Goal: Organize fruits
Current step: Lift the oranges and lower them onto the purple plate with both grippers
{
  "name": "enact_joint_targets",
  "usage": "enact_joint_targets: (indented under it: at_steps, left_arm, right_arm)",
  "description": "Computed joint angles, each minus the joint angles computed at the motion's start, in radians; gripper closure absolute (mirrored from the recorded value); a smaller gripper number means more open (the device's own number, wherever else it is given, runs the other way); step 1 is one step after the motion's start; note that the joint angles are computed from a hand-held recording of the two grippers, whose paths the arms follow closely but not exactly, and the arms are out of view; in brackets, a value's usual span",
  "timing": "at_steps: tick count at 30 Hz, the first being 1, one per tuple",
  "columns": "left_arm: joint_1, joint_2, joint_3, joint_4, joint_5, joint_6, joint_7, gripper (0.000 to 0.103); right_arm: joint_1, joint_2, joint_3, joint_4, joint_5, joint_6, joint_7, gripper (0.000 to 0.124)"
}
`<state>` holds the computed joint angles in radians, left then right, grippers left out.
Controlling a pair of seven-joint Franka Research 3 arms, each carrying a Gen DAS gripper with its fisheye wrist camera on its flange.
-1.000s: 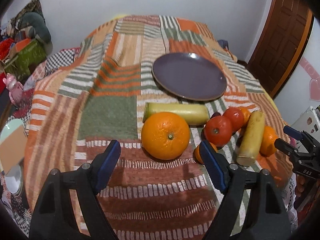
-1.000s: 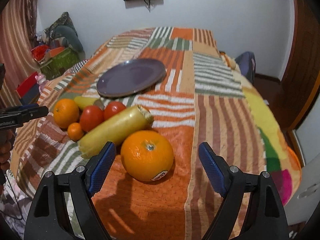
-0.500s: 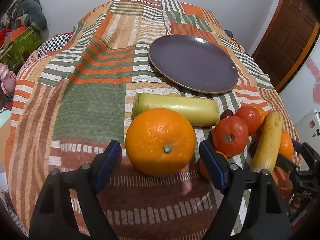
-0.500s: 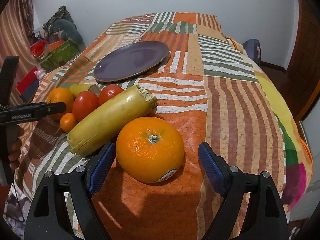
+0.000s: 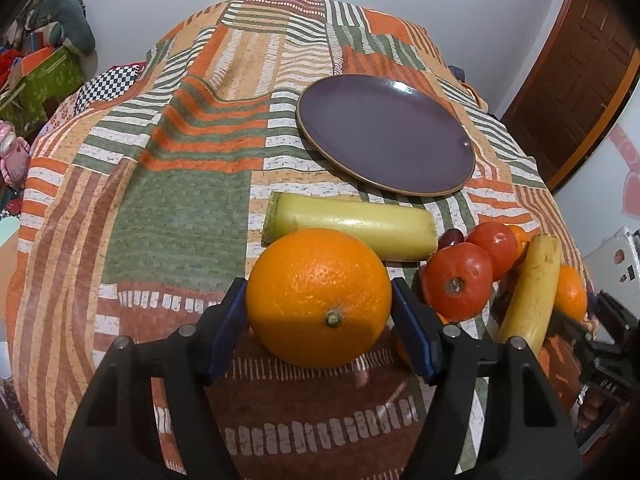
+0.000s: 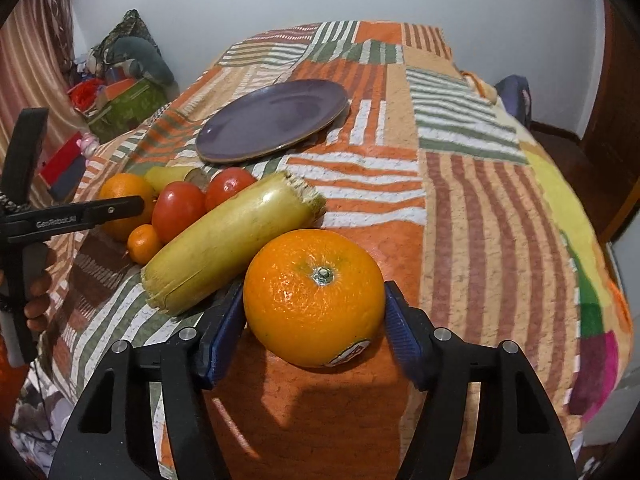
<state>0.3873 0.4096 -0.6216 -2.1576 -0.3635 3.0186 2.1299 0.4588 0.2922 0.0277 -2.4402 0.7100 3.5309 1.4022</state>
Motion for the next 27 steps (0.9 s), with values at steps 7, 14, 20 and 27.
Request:
enact_joint_targets:
  at_steps: [7,14,20,27]
  left_arm:
    - [0.103,-0.043,-0.11,-0.048,-0.063,0.036,0.07,0.033]
    - [0.254,-0.08,-0.283,-0.065,-0.178,0.069,0.185,0.033]
    - [0.339,-0.094,-0.389,-0.05,-0.24,0.093,0.26,0.033]
    - [0.31,-0.088,-0.381,0.017,-0.244,0.107,0.262,0.033]
  right_arm:
    - [0.033,-0.043,-0.025,-0.012,0.106,0.059,-0.083,0.062]
    - [0.002,-0.067,0.002,0.012,0.154,0.118,-0.157,0.061]
    - [-0.011,-0.064,0.013,0.061,0.179,0.143,-0.232,0.061]
    - [-0.024,-0.048,0.014,0.142,0.183,0.167,-0.322,0.061]
